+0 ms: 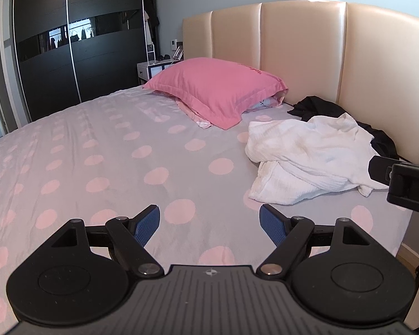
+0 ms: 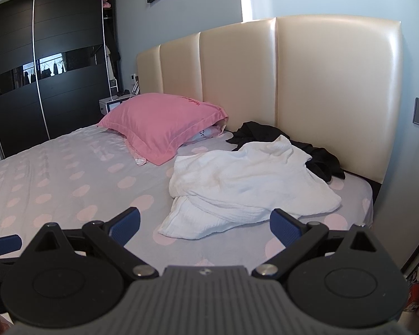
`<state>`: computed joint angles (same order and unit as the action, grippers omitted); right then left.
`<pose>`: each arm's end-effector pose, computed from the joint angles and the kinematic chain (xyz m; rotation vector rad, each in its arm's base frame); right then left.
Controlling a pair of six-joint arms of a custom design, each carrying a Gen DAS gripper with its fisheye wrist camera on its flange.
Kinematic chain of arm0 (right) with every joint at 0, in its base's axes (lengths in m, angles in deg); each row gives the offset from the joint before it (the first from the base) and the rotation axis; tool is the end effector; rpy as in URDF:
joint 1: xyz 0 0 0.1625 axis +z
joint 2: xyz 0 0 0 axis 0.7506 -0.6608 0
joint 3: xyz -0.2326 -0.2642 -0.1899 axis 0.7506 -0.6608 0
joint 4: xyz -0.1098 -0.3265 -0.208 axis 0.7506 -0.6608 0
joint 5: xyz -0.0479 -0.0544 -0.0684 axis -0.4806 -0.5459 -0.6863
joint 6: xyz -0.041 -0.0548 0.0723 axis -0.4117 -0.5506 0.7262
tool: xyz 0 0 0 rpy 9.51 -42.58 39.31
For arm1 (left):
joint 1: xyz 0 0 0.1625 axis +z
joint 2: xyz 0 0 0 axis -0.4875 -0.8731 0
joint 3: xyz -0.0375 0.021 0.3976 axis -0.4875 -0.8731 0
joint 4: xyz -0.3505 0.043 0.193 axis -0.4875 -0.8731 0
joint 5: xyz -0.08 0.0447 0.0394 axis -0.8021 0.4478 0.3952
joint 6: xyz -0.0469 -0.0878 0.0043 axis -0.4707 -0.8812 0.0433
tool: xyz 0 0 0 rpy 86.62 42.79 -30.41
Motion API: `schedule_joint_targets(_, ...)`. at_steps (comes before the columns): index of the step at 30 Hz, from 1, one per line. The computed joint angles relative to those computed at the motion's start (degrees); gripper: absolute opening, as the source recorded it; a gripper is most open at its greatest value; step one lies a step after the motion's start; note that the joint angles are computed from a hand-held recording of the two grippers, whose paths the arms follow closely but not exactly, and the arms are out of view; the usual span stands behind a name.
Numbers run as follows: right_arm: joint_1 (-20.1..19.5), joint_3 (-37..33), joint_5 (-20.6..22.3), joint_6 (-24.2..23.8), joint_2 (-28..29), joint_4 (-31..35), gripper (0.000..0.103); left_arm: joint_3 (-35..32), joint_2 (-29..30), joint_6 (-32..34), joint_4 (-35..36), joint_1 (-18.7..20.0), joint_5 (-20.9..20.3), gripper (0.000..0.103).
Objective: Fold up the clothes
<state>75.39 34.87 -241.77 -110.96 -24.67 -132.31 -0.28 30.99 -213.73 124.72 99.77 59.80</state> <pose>0.4475 -0.5856 -0.0346 0.1097 -1.8708 1.4191 -0.0369 -0.6442 0.3469 0.8949 2.2289 -0.9593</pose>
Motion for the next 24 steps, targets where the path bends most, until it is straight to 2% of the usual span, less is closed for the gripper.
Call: schedule_joint_targets(24,0.1,3.7,0.5,3.0,-2.6,2.7,0.1,0.3,-0.3,-0.2,-0.2,0.3,-0.9,0.078)
